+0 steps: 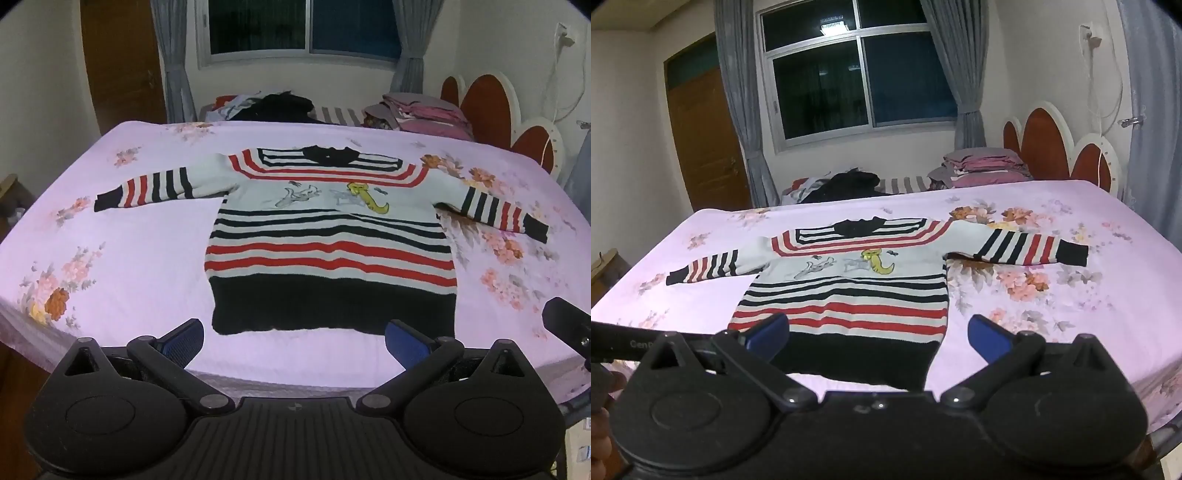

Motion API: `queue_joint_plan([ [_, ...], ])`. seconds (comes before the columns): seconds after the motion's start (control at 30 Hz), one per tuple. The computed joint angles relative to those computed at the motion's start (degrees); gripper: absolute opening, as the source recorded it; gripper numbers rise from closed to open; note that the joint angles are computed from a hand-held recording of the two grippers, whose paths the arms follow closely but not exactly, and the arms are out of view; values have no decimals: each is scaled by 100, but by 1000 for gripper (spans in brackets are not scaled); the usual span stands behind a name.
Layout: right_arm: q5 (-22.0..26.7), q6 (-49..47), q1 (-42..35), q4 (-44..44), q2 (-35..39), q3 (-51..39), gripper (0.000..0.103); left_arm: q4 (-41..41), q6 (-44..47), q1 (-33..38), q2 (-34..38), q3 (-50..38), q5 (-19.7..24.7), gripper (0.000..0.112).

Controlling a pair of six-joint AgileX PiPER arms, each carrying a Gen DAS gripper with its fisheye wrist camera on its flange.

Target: Fold small clothes

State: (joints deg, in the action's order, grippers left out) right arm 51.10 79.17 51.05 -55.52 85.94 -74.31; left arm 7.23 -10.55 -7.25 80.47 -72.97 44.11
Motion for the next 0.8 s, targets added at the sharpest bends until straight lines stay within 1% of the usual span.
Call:
queue_joint_plan([
  [0.1,-65,1,-43,31,-3,4,103,-234,170,90,69,-119,103,103],
  [0.23,-81,-70,-75,63,-13,-5,103,-29,0,21,68,-97,69,103],
  [0.5,-104,-56,-79,70,1,0,103,-320,277,152,131,-156,122,103],
  [0.57,-95,-67,-76,65,2,5,103,-242,170,75,125,-170,162,103],
  [0.8,-73,7,-63,14,25,38,103,-290,208,109,204,-266,211,103],
])
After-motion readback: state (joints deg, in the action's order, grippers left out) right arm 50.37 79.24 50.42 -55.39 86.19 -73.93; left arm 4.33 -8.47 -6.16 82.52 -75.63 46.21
